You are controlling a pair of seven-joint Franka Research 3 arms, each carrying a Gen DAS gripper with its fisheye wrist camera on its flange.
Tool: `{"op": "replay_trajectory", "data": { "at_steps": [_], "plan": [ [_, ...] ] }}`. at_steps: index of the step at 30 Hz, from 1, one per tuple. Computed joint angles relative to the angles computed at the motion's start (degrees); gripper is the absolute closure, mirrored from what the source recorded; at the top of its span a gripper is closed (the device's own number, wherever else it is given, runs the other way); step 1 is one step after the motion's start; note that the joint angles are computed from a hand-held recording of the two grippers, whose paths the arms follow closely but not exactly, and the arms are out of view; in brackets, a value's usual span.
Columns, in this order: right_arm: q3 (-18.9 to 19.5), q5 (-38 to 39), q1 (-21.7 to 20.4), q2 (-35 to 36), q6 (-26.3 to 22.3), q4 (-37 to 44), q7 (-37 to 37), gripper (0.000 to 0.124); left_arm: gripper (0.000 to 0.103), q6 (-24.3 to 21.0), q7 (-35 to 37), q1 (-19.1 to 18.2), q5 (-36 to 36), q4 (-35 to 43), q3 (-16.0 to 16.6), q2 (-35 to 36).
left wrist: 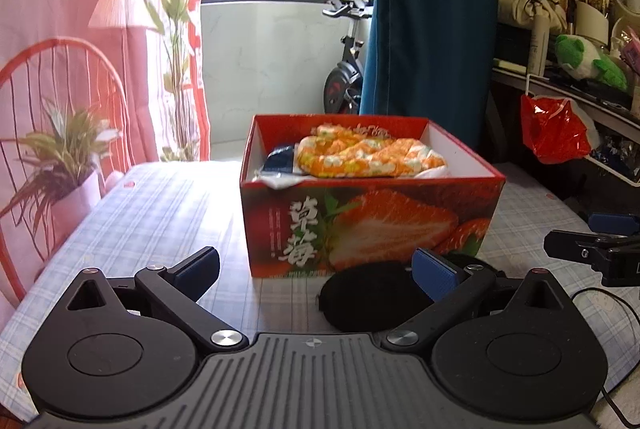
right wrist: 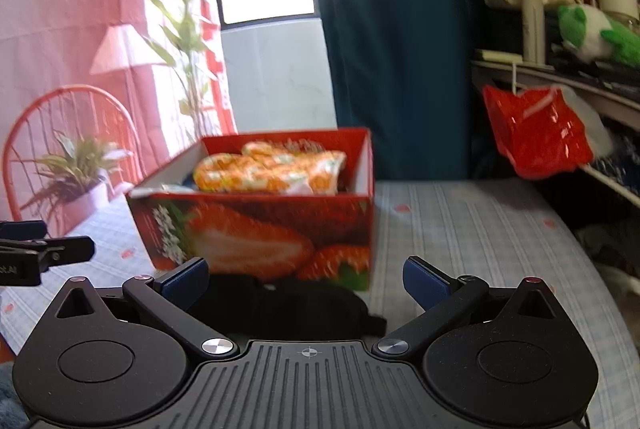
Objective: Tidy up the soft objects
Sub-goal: 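Move both tools down to the black eye mask on the table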
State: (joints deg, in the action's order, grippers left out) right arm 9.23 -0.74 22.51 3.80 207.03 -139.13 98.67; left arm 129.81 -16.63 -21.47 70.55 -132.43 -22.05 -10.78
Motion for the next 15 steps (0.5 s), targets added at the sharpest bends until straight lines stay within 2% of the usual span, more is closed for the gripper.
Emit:
{"op": "replay_trajectory", "data": {
  "at_steps": [5, 12, 15],
  "plan": [
    [-0.5, 13.6, 4.2, 2.1, -1.3, 0.8, -10.8, 0.021, 0.000, 1.0, -0.6, 0.1, -1.3, -0.4, 0.6, 1.1],
    [-0.2, 17.4, 5.2, 6.3, 0.3, 3.0, -16.0, 0.021, 0.000, 3.4, 1.3, 0.6, -2.9, 0.0, 1.8, 3.0],
    [0.2, 16.1, 4.5, 8.1, 0.3, 4.3, -16.5, 0.021, 0.000, 5.9, 2.0, 1.1, -3.2, -0.1, 2.6, 3.7]
  ]
}}
